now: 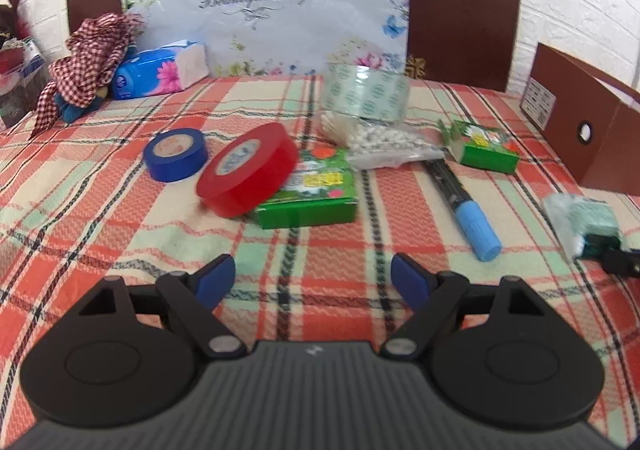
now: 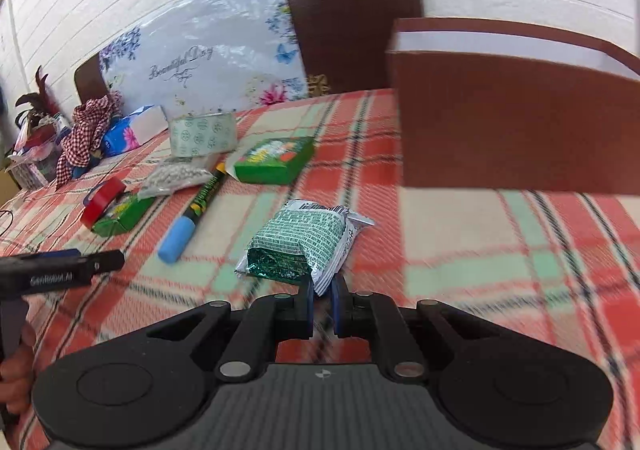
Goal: Organize objects
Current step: 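Grasp the green-and-white packet with the left gripper and lift it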
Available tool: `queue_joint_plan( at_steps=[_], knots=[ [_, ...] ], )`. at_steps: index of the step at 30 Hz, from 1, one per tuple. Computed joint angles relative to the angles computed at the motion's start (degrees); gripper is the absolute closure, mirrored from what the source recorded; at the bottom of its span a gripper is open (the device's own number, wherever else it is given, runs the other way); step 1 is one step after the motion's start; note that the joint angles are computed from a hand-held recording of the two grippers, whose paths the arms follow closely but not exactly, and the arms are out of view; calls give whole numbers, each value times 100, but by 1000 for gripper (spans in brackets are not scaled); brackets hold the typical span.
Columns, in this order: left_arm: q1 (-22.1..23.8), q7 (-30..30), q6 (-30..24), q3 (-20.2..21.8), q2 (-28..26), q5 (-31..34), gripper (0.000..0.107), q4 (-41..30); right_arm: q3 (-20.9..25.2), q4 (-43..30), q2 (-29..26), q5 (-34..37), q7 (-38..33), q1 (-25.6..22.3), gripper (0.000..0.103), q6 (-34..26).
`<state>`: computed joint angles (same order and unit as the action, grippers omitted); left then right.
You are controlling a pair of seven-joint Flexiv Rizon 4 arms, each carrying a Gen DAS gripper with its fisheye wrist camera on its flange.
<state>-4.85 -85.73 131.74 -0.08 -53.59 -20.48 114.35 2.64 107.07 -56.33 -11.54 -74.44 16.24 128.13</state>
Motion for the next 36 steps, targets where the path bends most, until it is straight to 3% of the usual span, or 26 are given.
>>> queue_joint_plan(
  at_steps=[2, 4, 7, 11, 14, 16, 17, 18, 19, 20, 21, 23, 26, 28, 29, 31, 32, 33, 36],
  knots=[
    [582, -549, -204, -485, 195, 1069, 25, 41, -76, 298, 91, 251, -54, 18, 94, 231],
    [1093, -623, -296, -1151, 250, 1851, 24, -34, -66, 479, 132, 363, -66, -30, 94, 412],
    [1183, -589, -781, -1566, 257, 2614, 23, -425, -9, 509, 110, 322, -23, -128, 94, 501],
    [979, -307, -1758, -1828, 111, 2720, 22, -1060, 47, 512, 73, 146, -11, -224, 85, 607],
    [691, -90, -2664, -1740, -22, 2239, 22, -1440, 74, 525, 45, 84, 18, -273, 75, 729],
    [658, -45, -2704, -1797, -124, 2020, 24, -1502, 72, 511, 24, -7, 17, -295, 73, 737],
    [655, 55, -2742, -1827, -140, 2007, 38, -1536, 53, 498, 5, -11, -13, -274, 73, 775],
    [770, 195, -2830, -1989, -160, 2054, 59, -1550, 36, 492, 0, -42, -42, -260, 75, 770],
    [949, 337, -2960, -2234, -192, 2093, 70, -1564, 39, 485, -9, -92, -59, -269, 96, 779],
    [1102, 456, -3137, -2440, -197, 2075, 86, -1551, 69, 488, -15, -173, -53, -313, 102, 799],
    [1240, 591, -3265, -2645, -225, 2049, 95, -1559, 66, 487, -28, -158, -85, -301, 102, 887],
    [1291, 735, -3311, -2765, -197, 1921, 97, -1514, 59, 500, -78, -112, -216, -274, 102, 1267],
    [1420, 921, -2965, -2949, -125, 1970, 98, -1322, -43, 521, -104, 120, -490, -106, 102, 1727],
    [1367, 915, -2851, -2862, -1, 1954, 97, -1224, -69, 567, -36, -44, -528, -154, 100, 1688],
    [1253, 819, -2879, -2694, 103, 1831, 93, -1183, -72, 610, 29, -157, -495, -207, 94, 1529],
    [1187, 646, -2990, -2518, 248, 1628, 70, -1079, 63, 742, 179, -715, -229, -565, 80, 1111],
    [1311, 595, -2951, -2601, 275, 1616, 52, -981, 219, 808, 218, -1189, -20, -898, 67, 977],
    [1461, 542, -2810, -2719, 282, 1652, 40, -871, 323, 867, 225, -1487, 117, -1142, 64, 990],
    [1674, 383, -2576, -2852, 301, 1804, 26, -811, 215, 996, 298, -1394, 78, -1155, 53, 1071]
  ],
)
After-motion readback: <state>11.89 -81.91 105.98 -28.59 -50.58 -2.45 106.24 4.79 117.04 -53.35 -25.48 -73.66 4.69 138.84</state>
